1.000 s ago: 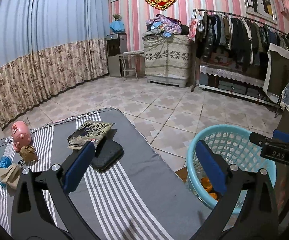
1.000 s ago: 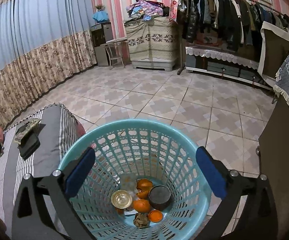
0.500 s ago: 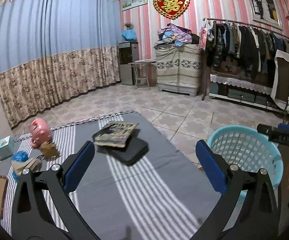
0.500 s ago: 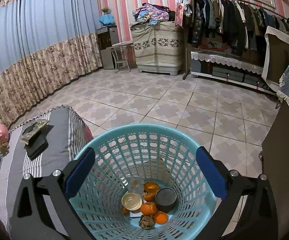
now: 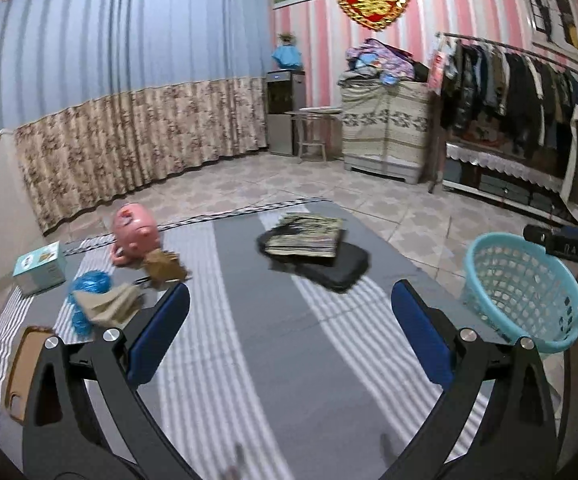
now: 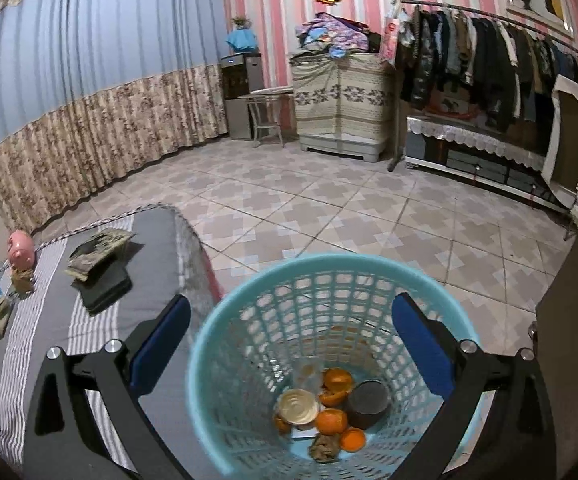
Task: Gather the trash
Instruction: 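Move both empty tools back over the mattress items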
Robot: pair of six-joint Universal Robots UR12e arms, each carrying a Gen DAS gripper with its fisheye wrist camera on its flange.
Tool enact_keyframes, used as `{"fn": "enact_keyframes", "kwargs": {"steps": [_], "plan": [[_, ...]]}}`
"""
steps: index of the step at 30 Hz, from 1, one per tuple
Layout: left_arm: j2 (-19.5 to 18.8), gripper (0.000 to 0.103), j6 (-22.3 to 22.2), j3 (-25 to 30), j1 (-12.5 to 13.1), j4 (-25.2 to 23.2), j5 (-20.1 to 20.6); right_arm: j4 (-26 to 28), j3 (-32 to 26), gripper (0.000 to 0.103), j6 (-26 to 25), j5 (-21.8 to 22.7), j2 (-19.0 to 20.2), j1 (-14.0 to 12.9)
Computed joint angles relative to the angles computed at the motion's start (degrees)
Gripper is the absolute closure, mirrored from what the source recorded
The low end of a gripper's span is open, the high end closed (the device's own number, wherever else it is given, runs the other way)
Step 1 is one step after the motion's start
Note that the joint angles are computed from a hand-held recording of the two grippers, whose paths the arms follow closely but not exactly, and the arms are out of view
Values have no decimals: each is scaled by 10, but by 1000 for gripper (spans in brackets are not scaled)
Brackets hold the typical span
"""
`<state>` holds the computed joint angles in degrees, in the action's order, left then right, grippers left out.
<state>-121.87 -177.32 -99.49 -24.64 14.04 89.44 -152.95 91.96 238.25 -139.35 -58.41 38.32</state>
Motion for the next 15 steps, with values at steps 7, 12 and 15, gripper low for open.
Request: {"fn": "enact_keyframes", "kwargs": {"steps": [7, 12, 15], "plan": [[7, 5, -15, -15, 31, 6, 19, -8, -53, 4, -51, 21, 37, 9], [10, 5, -42, -22, 61, -6, 30, -35, -77, 4, -60, 45, 57, 16], [14, 5, -52, -28, 77, -12, 30, -27, -95, 4, -58, 52, 70, 23]]}}
